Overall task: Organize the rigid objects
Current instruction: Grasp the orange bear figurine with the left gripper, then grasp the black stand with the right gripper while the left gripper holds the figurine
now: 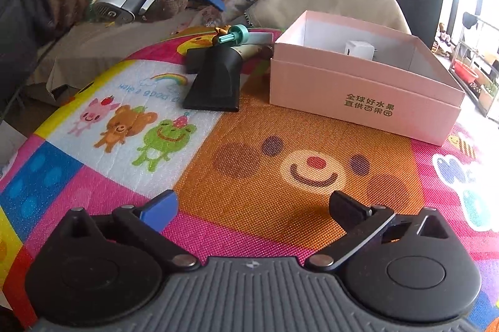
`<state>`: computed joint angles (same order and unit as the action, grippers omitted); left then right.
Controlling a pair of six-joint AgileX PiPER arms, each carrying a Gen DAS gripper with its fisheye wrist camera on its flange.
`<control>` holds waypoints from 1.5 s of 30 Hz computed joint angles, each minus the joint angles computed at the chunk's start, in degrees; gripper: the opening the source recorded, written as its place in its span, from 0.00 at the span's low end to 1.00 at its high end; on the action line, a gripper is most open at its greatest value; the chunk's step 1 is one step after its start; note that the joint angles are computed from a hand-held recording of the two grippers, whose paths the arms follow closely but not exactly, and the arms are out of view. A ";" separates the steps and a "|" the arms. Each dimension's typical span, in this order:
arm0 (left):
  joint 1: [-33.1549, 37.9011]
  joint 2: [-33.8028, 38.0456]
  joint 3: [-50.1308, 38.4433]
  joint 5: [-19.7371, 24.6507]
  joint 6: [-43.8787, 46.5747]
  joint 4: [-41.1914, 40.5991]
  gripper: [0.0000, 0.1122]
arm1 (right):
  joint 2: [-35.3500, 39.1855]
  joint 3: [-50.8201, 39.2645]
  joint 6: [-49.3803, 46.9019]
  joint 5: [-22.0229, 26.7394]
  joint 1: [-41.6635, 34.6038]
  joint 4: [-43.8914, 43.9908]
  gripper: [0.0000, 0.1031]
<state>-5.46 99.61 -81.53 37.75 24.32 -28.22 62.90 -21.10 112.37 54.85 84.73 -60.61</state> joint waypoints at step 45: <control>38.45 -30.51 46.43 21.04 50.86 -37.99 0.31 | 7.79 -8.62 -8.52 -1.90 -9.31 -9.29 0.95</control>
<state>32.98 69.10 -35.10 58.79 75.19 -66.21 70.69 -29.72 103.85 52.95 75.42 -69.91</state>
